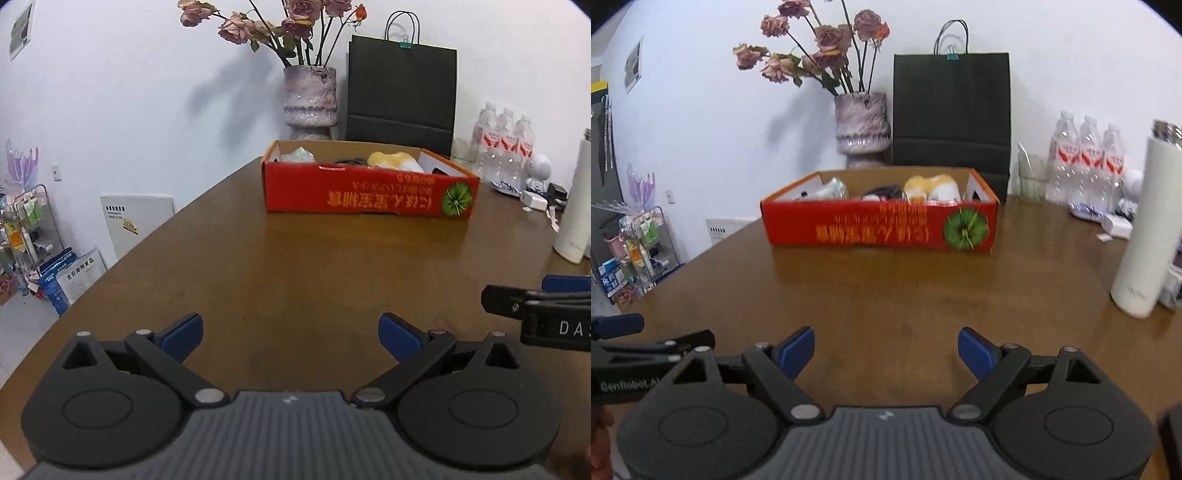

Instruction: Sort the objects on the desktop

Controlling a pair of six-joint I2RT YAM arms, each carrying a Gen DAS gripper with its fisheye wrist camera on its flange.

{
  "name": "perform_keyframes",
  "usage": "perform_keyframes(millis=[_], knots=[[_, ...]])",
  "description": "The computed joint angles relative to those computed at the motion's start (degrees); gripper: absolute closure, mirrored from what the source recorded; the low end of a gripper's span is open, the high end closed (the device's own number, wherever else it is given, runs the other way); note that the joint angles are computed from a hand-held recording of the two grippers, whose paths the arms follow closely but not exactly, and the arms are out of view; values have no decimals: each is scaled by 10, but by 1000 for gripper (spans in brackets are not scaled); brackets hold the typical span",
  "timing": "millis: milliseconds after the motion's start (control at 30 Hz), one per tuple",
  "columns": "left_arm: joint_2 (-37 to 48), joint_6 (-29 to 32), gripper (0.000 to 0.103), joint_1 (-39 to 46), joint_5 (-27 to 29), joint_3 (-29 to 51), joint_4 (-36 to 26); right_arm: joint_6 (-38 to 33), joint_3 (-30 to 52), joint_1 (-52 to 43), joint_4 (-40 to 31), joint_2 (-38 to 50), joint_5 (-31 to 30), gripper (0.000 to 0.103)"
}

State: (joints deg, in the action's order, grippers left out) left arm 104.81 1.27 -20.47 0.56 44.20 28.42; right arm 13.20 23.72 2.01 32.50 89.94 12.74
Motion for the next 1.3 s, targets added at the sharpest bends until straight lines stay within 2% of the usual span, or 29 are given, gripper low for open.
perform_keyframes(millis=[133,267,500,800,967,1133,1300], knots=[[-15,-3,0,5,3,-34,15,7,-46,22,21,-23,4,18],[-2,-2,0,3,-8,-22,8,2,-66,39,32,-26,27,17],[41,8,0,-3,-17,38,-31,0,-33,27,13,10,15,16],[87,9,0,-3,-9,125,-113,-19,30,-2,-11,66,-3,16],[105,2,0,4,4,152,-125,-27,57,-16,-28,88,-14,16],[116,7,0,4,12,169,-133,-25,81,-19,-49,104,-19,0],[117,7,0,2,12,170,-133,-31,90,-16,-53,111,-23,0]])
